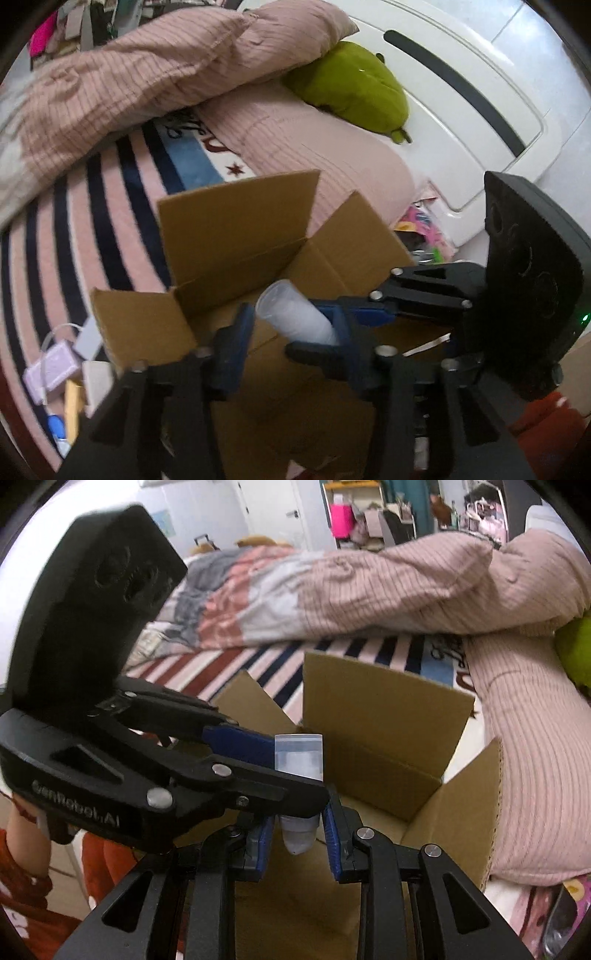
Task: Organize rigid objects
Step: 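Carry the bottle into the cardboard box and open the right tool, then move the right tool back to the blue-and-white lens case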
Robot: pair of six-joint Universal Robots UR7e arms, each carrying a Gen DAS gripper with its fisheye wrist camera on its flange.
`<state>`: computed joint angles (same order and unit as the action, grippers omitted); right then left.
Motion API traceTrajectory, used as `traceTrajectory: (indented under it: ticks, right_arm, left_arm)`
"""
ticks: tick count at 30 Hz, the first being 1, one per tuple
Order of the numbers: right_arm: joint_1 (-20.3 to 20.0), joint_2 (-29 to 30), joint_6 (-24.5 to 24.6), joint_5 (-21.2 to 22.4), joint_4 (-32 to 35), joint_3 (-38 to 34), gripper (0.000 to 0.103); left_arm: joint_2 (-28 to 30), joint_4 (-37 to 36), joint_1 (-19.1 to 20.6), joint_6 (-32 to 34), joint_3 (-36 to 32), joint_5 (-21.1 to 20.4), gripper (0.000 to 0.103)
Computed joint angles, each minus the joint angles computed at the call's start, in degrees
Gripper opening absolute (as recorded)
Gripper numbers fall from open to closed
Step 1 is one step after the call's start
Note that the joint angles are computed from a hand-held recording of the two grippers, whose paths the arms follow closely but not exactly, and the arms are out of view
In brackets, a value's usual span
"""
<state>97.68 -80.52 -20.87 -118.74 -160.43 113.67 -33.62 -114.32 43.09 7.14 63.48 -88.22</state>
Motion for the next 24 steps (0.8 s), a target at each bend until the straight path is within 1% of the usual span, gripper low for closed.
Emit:
traceTrajectory:
  ticks: [1,2,3,4,5,6,7,8,9,10,13,17,19,20,21,24]
  right_arm:
    - [0.01,0.21,-0.07,-0.71,-0.06,-0.11,0.020]
    - [0.22,0.30,0.09,-1.26,-0.09,-0.10,0.021]
    - [0.35,0.28,0.36,-1.24,0.01,-0.10,0.023]
    - [0.39,0.12,0.47,-1.07,0.01,0.05,0.025]
    - [0.67,0.19,0.55,-1.26,-0.12,0.04,0.031]
    - [1.13,0.42,0.46,-1.83,-0.53,0.01,0.034]
    - [1.38,0.71,0.28,-2.17,-0.74,-0.19,0.035]
    - [2.03,1.11,-0.12,-2.77,-1.34,-0.28,0.035]
    - [2.45,1.66,-0.49,-2.93,-1.78,-0.67,0.035]
    - [3.31,2.28,-1.15,-3.09,-2.63,-0.84,0.035]
    - [5.26,4.45,-2.67,-2.11,-3.65,-1.92,0.035]
    - [7.67,8.49,-4.29,0.78,-3.53,-4.22,0.036]
    - [8.57,10.87,-4.85,2.38,-2.57,-5.78,0.038]
    - [9.08,12.73,-5.02,3.41,-1.74,-7.00,0.043]
    - [9.32,14.22,-5.26,4.03,-1.11,-7.98,0.046]
    - [9.88,18.56,-5.25,4.77,0.46,-10.38,0.047]
  left_arm:
    - [-0.52,-0.75,-0.01,0.07,0.72,0.39,0.061]
    - [-1.65,-2.38,-0.22,0.07,2.10,1.71,0.071]
    - [-2.41,-3.68,-0.31,0.26,3.02,2.75,0.076]
    - [-3.72,-5.48,-0.44,0.50,4.47,4.23,0.077]
    - [-4.62,-6.32,-0.36,0.70,5.24,4.84,0.077]
    - [-5.85,-7.46,-0.17,0.93,6.19,5.34,0.078]
    - [-6.80,-8.32,0.04,1.00,6.83,5.65,0.079]
    - [-8.47,-9.79,0.38,0.94,8.09,6.43,0.083]
    - [-9.76,-11.18,0.57,0.89,9.19,7.50,0.089]
    - [-11.13,-12.76,0.80,1.04,10.49,8.73,0.091]
    - [-14.64,-15.91,1.67,0.99,13.30,12.48,0.093]
    - [-19.06,-18.78,3.09,1.24,17.15,19.59,0.096]
    - [-20.60,-21.03,3.81,1.81,19.23,22.68,0.098]
    - [-21.43,-22.16,4.39,2.10,20.21,24.28,0.098]
    - [-21.94,-22.80,4.89,2.09,20.84,25.09,0.098]
    - [-23.40,-26.42,6.83,1.97,23.34,27.34,0.098]
